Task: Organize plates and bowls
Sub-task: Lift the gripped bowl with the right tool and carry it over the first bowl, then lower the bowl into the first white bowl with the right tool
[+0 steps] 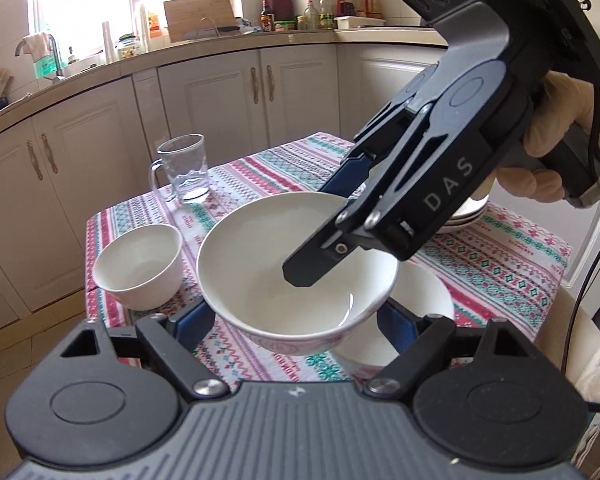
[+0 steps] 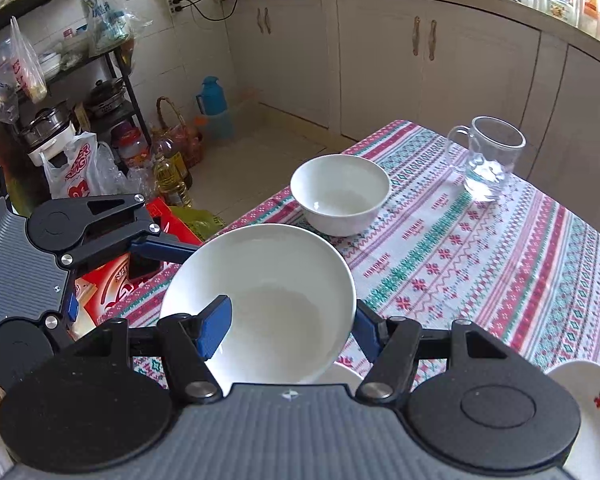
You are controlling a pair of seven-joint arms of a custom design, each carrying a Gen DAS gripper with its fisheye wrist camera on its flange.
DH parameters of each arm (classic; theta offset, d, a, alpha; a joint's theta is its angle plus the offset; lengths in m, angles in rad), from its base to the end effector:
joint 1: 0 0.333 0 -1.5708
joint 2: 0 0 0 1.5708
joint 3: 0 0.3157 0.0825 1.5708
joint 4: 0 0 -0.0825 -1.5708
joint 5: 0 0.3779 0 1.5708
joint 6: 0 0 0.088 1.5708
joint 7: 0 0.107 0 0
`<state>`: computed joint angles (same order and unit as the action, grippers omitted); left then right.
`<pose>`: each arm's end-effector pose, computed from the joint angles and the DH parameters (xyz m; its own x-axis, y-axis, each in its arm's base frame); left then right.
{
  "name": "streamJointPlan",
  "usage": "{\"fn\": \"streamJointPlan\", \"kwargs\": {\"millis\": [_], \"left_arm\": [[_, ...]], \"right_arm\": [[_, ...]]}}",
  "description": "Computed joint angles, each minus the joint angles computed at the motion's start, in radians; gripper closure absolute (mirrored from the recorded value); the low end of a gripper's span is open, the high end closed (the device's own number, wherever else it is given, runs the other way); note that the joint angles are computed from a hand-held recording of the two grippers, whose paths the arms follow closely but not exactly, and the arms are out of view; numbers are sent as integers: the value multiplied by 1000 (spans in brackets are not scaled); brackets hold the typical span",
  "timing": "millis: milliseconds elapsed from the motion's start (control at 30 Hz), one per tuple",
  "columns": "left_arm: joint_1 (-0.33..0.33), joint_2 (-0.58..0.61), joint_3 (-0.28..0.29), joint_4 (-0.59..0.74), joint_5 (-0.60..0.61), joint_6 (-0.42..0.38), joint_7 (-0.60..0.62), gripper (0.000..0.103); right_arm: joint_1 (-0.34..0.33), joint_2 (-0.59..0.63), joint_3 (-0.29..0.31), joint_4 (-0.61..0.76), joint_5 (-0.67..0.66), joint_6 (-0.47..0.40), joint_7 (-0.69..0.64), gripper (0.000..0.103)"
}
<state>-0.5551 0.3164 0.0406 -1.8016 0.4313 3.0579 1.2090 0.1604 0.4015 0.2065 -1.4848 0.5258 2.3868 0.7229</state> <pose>0.5713 -0.3645 0.4827 -0.5018 -0.8605 -0.0883 -0.4692 0.3565 -0.8079 0.6716 0.2359 0.5073 0.7891 -0.6077 -0.0896 -0.5090 -0.5653 -0.6492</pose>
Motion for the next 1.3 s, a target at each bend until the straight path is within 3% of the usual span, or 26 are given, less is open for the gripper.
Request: {"fn": "streamJointPlan", "kwargs": {"millis": [533,1300], "left_arm": [[31,58,-106,61,-154,-50,147,15],[50,88,-151,106,-244,-135,244,15]], "right_arm": [[-33,-90,-34,-148,58,29,-22,33],[-40,-80,-46,-175,56,16,-8,33]]}}
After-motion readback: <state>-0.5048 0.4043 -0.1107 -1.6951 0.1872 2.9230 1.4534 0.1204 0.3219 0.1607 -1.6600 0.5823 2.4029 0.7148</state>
